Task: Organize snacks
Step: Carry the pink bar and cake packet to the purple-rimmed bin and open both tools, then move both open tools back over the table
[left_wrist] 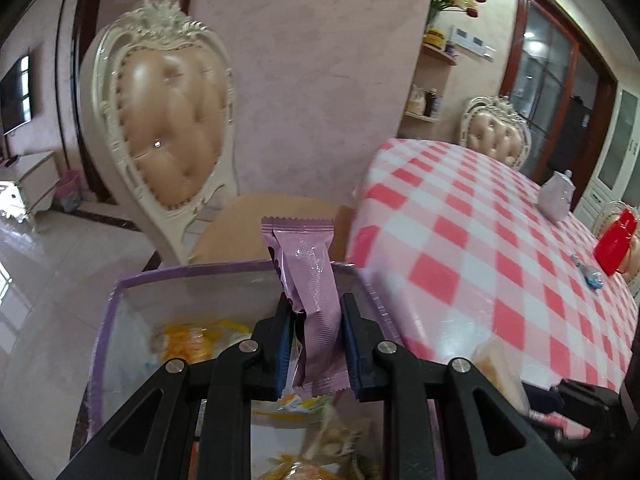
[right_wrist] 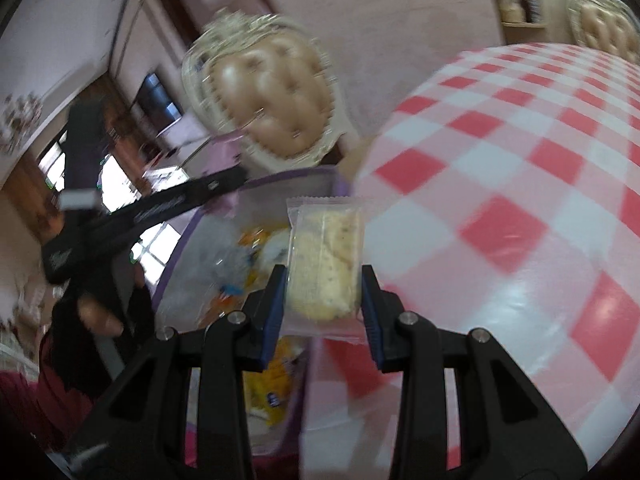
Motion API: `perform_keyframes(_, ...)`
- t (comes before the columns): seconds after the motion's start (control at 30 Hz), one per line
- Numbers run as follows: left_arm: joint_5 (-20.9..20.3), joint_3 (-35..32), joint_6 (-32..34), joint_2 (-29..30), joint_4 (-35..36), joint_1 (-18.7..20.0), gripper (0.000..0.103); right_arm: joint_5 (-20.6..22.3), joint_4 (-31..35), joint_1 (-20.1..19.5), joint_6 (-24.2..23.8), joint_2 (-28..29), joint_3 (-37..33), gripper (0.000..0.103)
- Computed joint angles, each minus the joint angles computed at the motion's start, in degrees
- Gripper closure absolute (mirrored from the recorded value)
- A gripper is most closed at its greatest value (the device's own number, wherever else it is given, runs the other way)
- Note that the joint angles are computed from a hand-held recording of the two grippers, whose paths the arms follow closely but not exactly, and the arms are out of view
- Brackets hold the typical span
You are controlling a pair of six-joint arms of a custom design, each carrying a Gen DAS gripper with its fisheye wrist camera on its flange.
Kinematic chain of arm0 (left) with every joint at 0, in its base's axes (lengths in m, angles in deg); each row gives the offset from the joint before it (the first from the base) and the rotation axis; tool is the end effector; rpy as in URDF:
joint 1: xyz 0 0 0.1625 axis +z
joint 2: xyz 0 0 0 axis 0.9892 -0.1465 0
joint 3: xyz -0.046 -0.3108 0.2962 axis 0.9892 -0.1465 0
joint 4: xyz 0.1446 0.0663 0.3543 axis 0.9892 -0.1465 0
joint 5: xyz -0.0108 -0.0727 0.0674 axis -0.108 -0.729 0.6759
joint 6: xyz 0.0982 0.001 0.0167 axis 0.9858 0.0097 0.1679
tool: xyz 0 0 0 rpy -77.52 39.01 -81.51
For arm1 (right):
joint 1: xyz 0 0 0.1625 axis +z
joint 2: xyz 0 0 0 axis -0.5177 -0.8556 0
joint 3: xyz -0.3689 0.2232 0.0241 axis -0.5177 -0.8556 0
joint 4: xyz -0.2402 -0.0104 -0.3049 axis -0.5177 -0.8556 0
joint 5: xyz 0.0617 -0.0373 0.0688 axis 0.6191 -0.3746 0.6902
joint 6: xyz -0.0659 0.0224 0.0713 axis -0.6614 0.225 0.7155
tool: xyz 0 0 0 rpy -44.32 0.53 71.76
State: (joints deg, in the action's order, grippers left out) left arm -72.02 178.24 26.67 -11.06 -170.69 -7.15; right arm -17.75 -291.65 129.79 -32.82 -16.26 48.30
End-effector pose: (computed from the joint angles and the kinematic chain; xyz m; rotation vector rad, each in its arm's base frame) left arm 0.0317 -0.5749 0.1998 0.4554 2.3747 -0.9958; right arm 0.1990 -0.5297 -0.0794 0.6910 -2.6940 0.8670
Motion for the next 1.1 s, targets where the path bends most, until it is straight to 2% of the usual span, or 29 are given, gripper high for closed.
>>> perform_keyframes(0.3, 5.5, 0.7, 1.5, -0.3, 0.4, 0.6, 0.079, 0.3, 6.6, 2.7, -5.3, 2.5, -2.4, 0.063)
perform_keyframes(0.37, 7.6, 0.7, 1.1, -0.2, 0.1, 0.5, 0.078, 0.6, 7.5, 3.1, -6.5, 2.9, -2.6, 0.063)
perform_keyframes(0.43, 11.3, 0.2, -0.1, 0.8, -1.7, -0.4, 0.077, 1.0, 8.4, 3.4, -7.3, 3.1, -2.7, 0.061)
perform_keyframes(0.47, 13.2, -0.1, -0.8, 1.5, -2.8, -1.1, 0.066, 2.0, 8.5, 3.3, -7.7, 2.9, -2.4, 0.06)
perform_keyframes(0.5, 15.4, -0.4, -2.0, 2.3, -4.3, -2.0, 0.056, 2.7, 9.1, 3.1, -7.7, 2.6, -2.2, 0.05)
perform_keyframes(0.53, 16.6, -0.5, -3.4, 3.1, -6.3, -3.2, 0.035, 3.1, 9.2, 2.9, -7.4, 2.1, -1.8, 0.043)
perform_keyframes(0.57, 16.5, -0.3, -3.6, 3.7, -8.9, -4.1, 0.027, 3.3, 8.4, 2.7, -7.1, 1.6, -1.1, 0.034)
perform_keyframes(0.6, 16.1, 0.2, -3.1, 4.5, -12.2, -5.3, 0.018, 3.7, 6.3, 2.2, -7.2, 1.0, -0.1, 0.033)
perform_keyframes(0.67, 15.3, 0.5, 0.3, 7.0, -19.0, -8.2, 0.016, 2.5, 0.9, 1.5, -7.6, -0.2, 2.0, 0.033)
perform_keyframes(0.73, 11.9, 0.5, 2.7, 9.5, -20.1, -11.1, 0.01, -0.1, -8.9, -0.3, -8.7, -2.2, 5.8, 0.033)
perform_keyframes(0.8, 8.1, 0.0, 2.1, 11.3, -17.0, -13.1, 0.006, -1.6, -17.9, -3.1, -8.2, -4.2, 9.5, 0.03)
perform_keyframes(0.9, -0.2, -3.3, -2.5, 15.0, -7.0, -15.6, 0.004, -6.8, -29.5, -7.9, -4.2, -7.9, 14.5, 0.024)
perform_keyframes(0.97, -4.5, -7.5, -5.4, 19.5, -1.0, -17.5, 0.004, -9.2, -33.5, -11.2, -1.6, -10.8, 17.4, 0.02)
perform_keyframes(1.07, -6.4, -16.6, -10.1, 27.6, 8.5, -20.7, 0.004, -11.6, -37.6, -17.9, 4.1, -16.4, 21.9, 0.02)
perform_keyframes(1.1, -7.0, -20.6, -12.0, 30.4, 13.2, -21.7, 0.004, -12.7, -37.2, -18.8, 5.3, -17.9, 21.9, 0.02)
